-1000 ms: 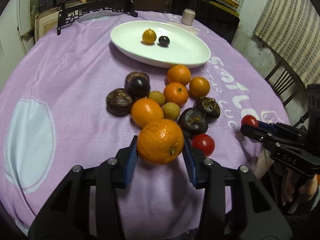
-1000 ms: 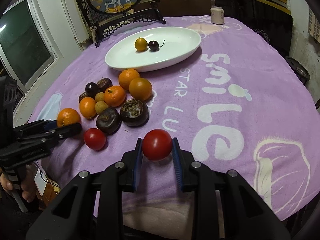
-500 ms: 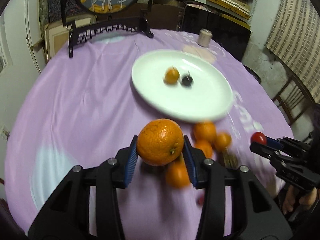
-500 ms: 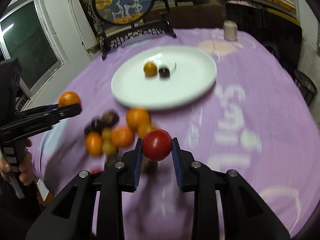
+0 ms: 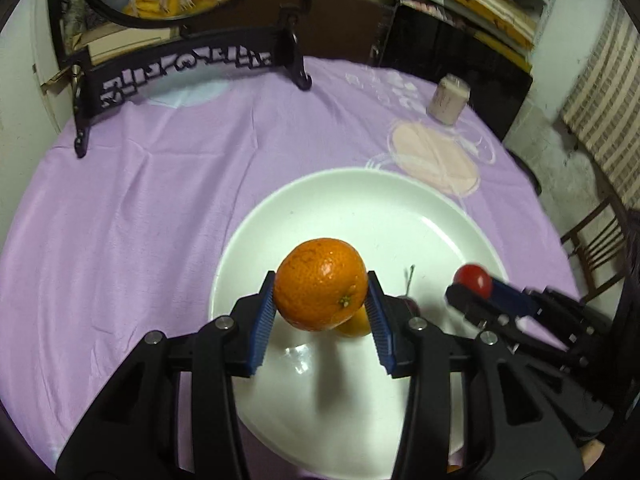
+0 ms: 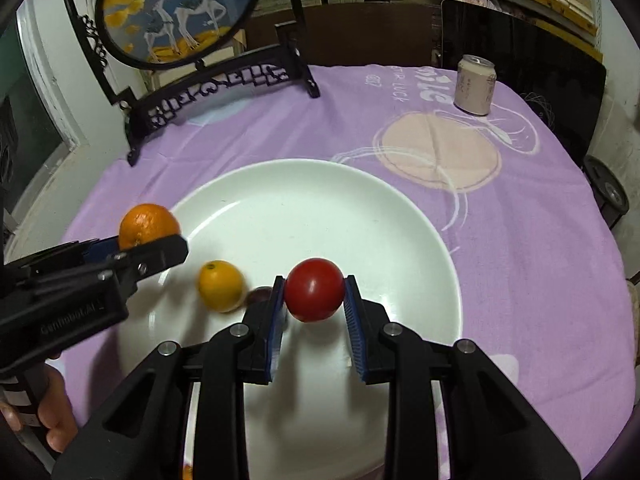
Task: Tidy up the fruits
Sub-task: 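Carry the orange and tomato onto the plate and release both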
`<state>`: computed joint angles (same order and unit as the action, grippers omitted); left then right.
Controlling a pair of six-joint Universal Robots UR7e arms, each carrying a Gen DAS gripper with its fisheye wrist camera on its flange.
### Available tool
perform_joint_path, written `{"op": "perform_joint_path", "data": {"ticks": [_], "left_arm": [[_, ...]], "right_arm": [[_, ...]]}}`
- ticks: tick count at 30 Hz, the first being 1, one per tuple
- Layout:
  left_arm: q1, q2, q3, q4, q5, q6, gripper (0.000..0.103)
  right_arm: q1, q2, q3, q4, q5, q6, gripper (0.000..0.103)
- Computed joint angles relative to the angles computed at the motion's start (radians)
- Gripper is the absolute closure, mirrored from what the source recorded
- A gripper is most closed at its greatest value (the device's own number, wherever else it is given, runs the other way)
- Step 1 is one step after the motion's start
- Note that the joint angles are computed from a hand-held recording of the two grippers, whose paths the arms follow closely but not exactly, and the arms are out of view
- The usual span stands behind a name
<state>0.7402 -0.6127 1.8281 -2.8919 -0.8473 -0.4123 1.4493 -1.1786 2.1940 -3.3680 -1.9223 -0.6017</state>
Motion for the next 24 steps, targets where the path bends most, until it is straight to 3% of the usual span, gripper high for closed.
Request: {"op": "perform_joint_path", "data": {"ticks": [6, 7, 8, 10, 12, 16, 19, 22, 24], "left_arm": [[0.006, 0.012, -0.003, -0.019, -0.002, 0.008, 0.058], [0.004, 0.013, 0.0, -0.034, 0.005, 0.013, 0.053], [0.001, 0.013, 0.003, -0.046, 0.01, 0.017, 0.045], [-0.012, 0.005, 0.023, -0.084, 0.026, 0.026, 0.043], [-0.026, -0.014, 0.048, -0.103, 0.028, 0.027, 0.043], [-0.096, -0.097, 0.18, -0.178, 0.059, -0.009, 0.042], [-0.19, -0.158, 0.331, -0.264, 0.131, -0.045, 0.031], [-0.284, -0.2, 0.478, -0.289, 0.192, -0.132, 0.031], [-0.327, -0.228, 0.557, -0.259, 0.191, -0.217, 0.031]], "right_arm": [[0.001, 0.019, -0.013, 0.011, -0.01, -0.004, 0.074], [0.001, 0.022, -0.013, 0.004, -0.011, -0.004, 0.074], [-0.001, 0.028, -0.014, -0.009, -0.013, -0.005, 0.067], [0.001, 0.048, -0.014, -0.074, -0.038, -0.018, 0.051], [0.005, 0.048, -0.002, -0.118, -0.061, -0.031, 0.051], [-0.004, -0.071, 0.109, -0.106, 0.003, -0.004, 0.051], [-0.014, -0.18, 0.244, -0.137, 0.065, -0.052, 0.049], [-0.048, -0.284, 0.402, -0.194, 0.127, -0.108, 0.047], [-0.069, -0.324, 0.475, -0.216, 0.143, -0.126, 0.047]]}}
